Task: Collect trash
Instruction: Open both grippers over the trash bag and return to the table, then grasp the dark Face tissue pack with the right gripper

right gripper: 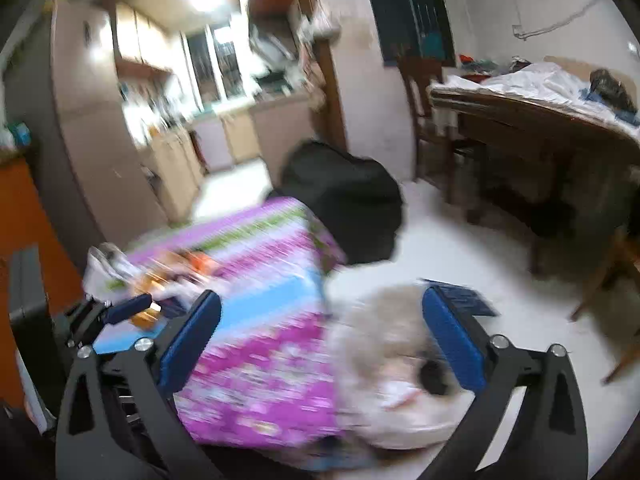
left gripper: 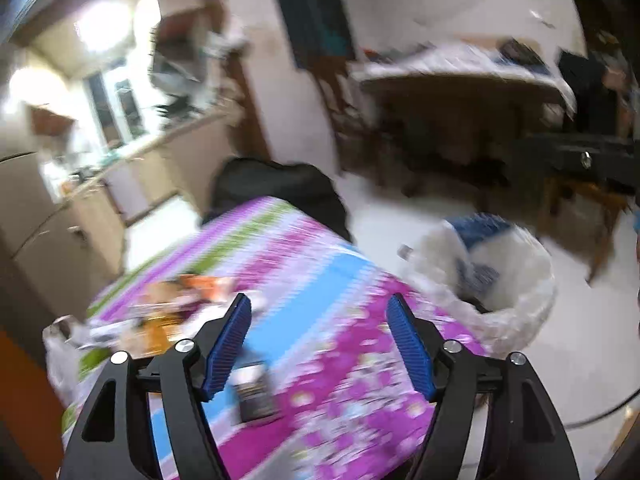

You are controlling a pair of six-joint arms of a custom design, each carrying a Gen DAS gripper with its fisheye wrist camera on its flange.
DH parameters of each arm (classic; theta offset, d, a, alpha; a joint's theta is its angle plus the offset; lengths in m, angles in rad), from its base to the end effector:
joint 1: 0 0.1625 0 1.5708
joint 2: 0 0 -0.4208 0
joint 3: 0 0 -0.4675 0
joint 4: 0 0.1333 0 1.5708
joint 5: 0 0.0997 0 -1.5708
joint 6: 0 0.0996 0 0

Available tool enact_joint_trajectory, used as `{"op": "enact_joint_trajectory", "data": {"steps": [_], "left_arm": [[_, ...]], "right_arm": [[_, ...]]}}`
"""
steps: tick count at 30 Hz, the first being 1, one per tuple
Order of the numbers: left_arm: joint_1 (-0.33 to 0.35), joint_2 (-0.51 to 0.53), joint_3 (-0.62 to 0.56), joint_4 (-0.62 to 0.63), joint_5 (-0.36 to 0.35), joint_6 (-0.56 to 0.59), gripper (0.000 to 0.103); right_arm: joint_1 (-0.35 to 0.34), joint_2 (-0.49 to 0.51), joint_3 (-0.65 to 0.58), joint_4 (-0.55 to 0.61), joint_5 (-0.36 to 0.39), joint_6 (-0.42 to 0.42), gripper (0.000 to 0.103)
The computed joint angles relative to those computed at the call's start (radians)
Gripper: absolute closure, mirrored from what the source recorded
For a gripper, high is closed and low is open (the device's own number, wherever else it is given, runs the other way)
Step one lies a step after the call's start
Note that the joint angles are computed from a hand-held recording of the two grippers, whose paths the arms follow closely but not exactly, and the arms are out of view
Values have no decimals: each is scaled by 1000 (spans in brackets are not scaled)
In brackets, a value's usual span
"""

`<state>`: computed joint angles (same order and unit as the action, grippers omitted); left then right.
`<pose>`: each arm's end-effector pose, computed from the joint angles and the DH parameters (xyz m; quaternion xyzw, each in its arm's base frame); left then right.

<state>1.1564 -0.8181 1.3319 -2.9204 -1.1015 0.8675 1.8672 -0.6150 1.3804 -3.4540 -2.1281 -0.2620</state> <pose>-0.1700 -0.8293 0.2542 0.4559 0.7689 -0.3369 0.2957 0.3109 -0.7420 0.1340 0.0844 -0.8238 0.5137 0.2244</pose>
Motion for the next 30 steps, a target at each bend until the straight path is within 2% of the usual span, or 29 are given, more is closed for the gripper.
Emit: {"op": "enact_joint_trajectory", "data": {"steps": [4,6,11,15,19,30], "left_arm": [[5,-96,77,-144,6,-39,22],[9,-127,97,-201,19,-65,18],[23,-190,116,-274,60,-144,16],[25,-211,130,-370,87,-86,16],[23,-228,141,-427,98,-87,16],[15,-237,132,-491,107,-55,16]], "right_arm": [[-10,-15,17,70,151,186,5],[-12,-7,7,122,196,250,5],[14,43,-47,194,162,273,5],[36,59,-56,228,133,291,5],[61,89,-77,232,97,233,5],[103,161,-149,210,24,45,5]]}}
